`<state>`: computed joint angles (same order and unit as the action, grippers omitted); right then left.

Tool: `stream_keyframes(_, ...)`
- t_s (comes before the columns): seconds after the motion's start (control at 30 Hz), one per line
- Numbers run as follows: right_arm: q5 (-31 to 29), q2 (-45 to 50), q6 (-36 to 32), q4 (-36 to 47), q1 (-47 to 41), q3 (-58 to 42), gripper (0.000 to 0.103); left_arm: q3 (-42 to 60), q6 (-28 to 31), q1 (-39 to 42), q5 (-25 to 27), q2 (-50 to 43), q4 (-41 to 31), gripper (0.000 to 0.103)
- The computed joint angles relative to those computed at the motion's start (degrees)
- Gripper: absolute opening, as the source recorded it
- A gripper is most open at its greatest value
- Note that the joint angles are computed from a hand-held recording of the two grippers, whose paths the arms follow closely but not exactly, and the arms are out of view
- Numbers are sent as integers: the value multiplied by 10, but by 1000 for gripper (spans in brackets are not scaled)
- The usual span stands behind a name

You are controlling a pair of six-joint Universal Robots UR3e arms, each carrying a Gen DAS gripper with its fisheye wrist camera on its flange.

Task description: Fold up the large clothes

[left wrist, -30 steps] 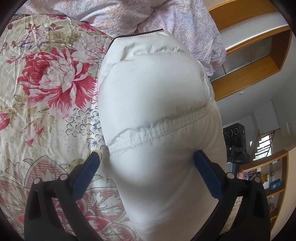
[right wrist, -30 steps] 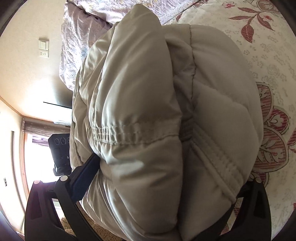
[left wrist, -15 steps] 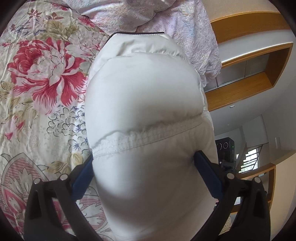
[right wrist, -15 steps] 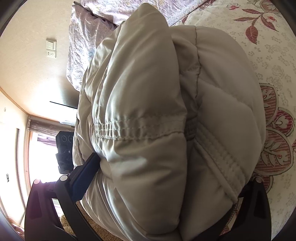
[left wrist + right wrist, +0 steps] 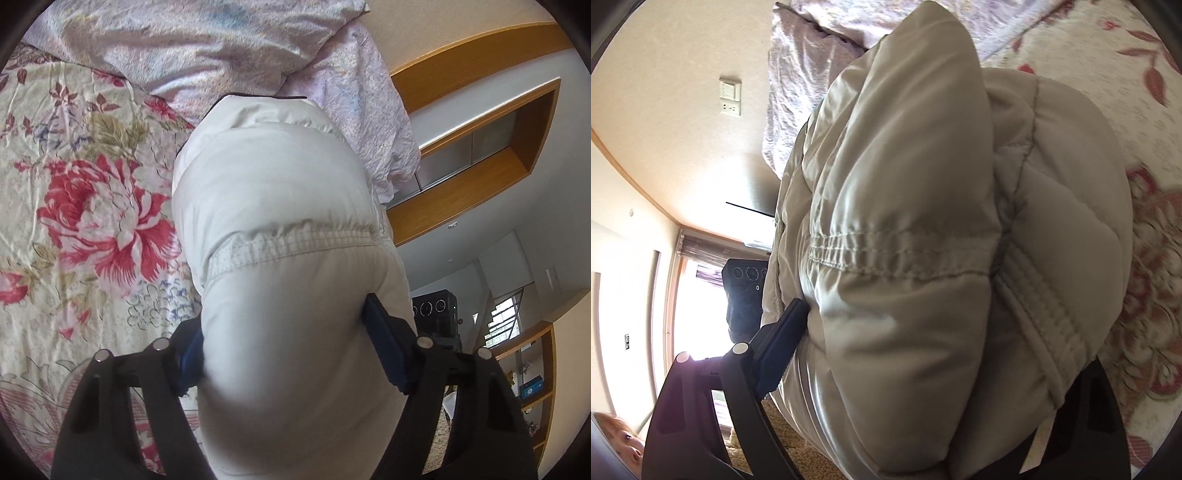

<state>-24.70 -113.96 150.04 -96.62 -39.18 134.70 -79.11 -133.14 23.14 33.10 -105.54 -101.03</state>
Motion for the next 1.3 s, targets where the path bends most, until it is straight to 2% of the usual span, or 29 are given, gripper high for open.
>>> stream_keyframes(0.1,6,76,118,-178,65,-28,88,29,12,26,-10,-9,-21,75)
stream_keyframes(0.23,-12,212,253,-373,143,-102,87,73,-33,34,-17,-46,20,75)
stream_keyframes(0.4,-38,354,347,-487,208,-209,87,101,-77,48,-8,-84,75,75)
stream_keyframes(0.57,-57,448,435,-609,228,-232,88,76,-124,43,12,-113,184,78)
stream_keyframes(0.67,-71,461,452,-643,230,-229,93,52,-134,43,17,-113,230,83)
stream_keyframes(0.77,-120,429,459,-641,238,-213,99,43,-132,46,28,-100,232,87)
stream_keyframes(0.87,-195,355,475,-630,248,-190,99,30,-147,48,48,-76,257,89)
stream_keyframes(1.03,-319,185,517,-646,222,-105,98,-36,-191,46,123,1,405,95)
stream_keyframes(1.07,-335,165,516,-638,225,-105,97,-45,-194,42,138,15,423,95)
stream_keyframes(1.13,-391,158,517,-636,270,-134,87,-66,-201,29,170,42,461,95)
stream_keyframes(1.3,-582,278,504,-627,440,-301,61,-115,-224,-17,246,86,551,100)
